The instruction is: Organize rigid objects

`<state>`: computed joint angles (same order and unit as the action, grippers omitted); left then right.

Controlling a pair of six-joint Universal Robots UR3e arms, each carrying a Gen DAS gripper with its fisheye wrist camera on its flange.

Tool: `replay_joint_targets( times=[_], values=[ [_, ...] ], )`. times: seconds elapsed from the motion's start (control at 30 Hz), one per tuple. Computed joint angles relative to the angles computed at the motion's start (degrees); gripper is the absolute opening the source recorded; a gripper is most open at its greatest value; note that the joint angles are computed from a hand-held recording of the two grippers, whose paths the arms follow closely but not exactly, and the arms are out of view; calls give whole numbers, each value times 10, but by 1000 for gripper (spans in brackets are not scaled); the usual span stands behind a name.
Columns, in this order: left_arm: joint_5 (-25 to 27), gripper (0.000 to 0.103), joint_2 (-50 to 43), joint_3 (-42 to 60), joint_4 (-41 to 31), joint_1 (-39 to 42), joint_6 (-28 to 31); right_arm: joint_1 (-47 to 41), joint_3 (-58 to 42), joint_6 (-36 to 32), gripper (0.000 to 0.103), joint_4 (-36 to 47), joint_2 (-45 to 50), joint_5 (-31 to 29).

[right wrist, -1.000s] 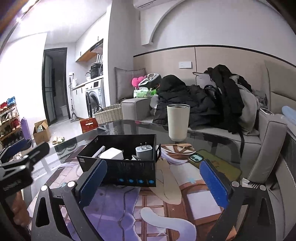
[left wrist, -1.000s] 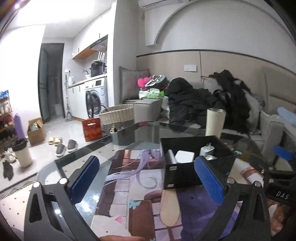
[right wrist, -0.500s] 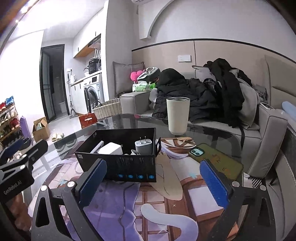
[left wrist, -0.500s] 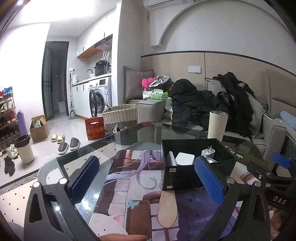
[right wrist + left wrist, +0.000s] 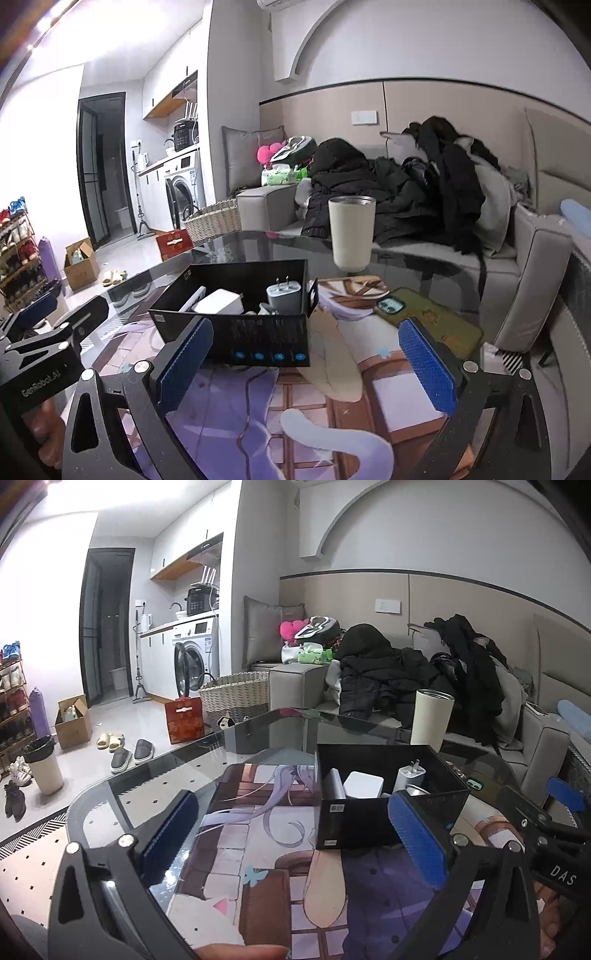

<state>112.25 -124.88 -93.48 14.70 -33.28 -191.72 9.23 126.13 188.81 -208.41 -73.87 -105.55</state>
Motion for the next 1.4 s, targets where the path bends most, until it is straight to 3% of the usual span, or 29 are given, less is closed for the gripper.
replay_joint_targets(
  times=[1.4],
  values=[
    [-11,103,10,11,-67,7,-9,-15,6,19,102,12,-10,28]
  ],
)
